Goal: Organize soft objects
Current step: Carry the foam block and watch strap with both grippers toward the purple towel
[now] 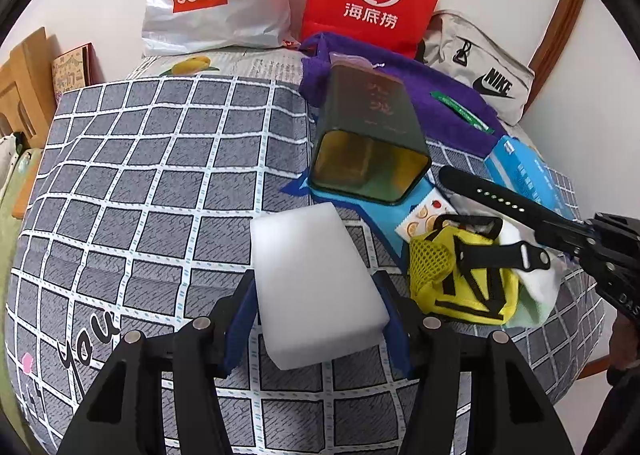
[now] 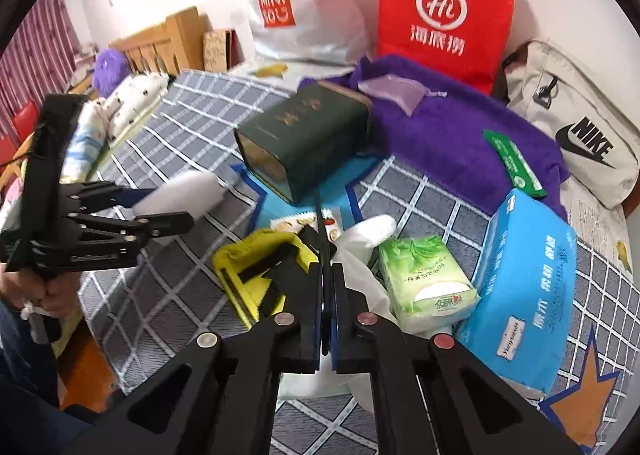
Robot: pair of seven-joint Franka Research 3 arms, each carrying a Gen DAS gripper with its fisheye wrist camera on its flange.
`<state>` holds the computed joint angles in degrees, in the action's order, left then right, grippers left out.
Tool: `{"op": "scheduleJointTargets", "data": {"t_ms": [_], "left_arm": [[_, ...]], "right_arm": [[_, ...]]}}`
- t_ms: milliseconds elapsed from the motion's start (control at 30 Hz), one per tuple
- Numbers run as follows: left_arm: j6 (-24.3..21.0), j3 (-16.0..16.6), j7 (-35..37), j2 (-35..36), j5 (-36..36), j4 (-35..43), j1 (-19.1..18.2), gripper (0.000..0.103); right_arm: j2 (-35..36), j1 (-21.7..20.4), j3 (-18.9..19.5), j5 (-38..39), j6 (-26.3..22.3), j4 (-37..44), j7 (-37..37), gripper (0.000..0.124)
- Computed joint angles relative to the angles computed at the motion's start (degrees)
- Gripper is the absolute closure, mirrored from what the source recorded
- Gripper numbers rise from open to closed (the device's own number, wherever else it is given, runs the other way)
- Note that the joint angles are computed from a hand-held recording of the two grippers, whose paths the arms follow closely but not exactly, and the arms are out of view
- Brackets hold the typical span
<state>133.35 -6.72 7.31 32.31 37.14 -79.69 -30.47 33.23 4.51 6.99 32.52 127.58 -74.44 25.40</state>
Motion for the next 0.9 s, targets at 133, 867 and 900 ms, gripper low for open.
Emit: {"op": "scheduleJointTargets", "data": {"t_ms": [133, 867, 900], "left_arm": [[-0.8, 0.1, 0.5, 0.2, 0.5, 1.0, -0.4, 0.049], [-4.0, 1.1, 2.0, 1.1, 4.0, 7.1, -2.2, 0.049], [-4.0, 1.1, 2.6, 1.3, 4.1, 7.7, -2.1, 0.049]], "right_arm": [[-2.2, -1.5, 0.5, 2.9, 0.9, -2.4, -1.0, 0.121], [-1.4, -4.3, -0.5, 6.4, 6.7, -0.7, 3.4, 0.121], [-1.3, -4.2, -0.5, 6.3, 7.3, -0.6, 3.8, 0.121]]}}
